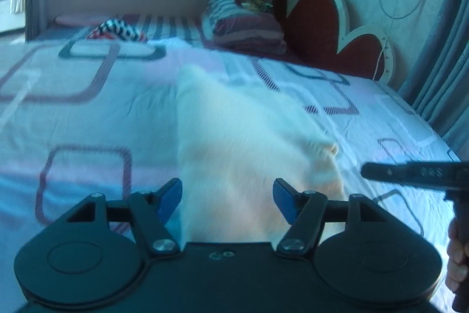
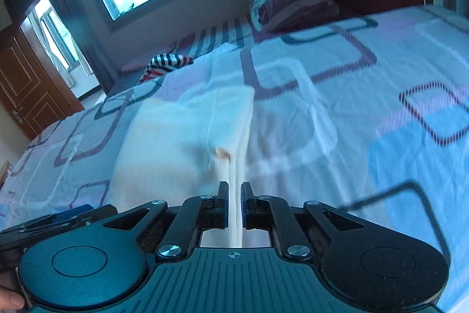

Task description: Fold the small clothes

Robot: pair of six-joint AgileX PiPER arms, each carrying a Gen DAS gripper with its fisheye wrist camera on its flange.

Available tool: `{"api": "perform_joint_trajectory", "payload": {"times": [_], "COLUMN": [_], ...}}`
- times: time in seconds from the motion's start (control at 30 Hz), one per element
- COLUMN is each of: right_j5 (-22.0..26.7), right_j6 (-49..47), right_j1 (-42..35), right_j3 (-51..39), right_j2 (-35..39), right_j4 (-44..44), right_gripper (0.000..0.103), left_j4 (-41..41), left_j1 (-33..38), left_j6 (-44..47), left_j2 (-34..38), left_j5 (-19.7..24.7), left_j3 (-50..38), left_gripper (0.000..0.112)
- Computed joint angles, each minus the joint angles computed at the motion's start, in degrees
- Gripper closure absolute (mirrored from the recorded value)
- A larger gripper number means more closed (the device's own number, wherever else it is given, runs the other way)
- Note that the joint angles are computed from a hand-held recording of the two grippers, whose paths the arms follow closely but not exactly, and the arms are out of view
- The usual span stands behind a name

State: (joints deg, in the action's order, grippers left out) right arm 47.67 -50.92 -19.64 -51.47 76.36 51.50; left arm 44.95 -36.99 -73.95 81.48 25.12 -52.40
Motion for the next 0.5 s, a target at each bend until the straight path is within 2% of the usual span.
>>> {"api": "perform_joint_trajectory", "payload": {"times": [0.27, 0.33, 0.43, 0.5], "right_j5": [-10.2, -12.0, -15.2, -16.4], "right_j6": [7.3, 10.8, 17.3, 21.6], "right_j1": [10.7, 12.6, 15.4, 17.1], "right_j3": [-8.5, -11.1, -15.9, -19.0], "right_j2": [6.8, 9.4, 13.7, 16.9], "right_j4": [-2.0, -3.7, -9.4, -13.0], "right_gripper": [0.091, 0.091, 0.091, 0.091], "left_j4": [-1.1, -4.5, -3.5, -6.8], "left_j1": [3.4, 4.6, 5.5, 6.8], "left_j6": [6.9, 11.1, 10.9, 14.6], "left_j2": [7.0, 9.2, 12.1, 14.3], "left_j5": [-2.6, -3.1, -3.7, -4.3], "left_j3": [-10.0, -12.7, -15.8, -17.8], "left_gripper": [0.047, 0.047, 0.046, 0.045]}}
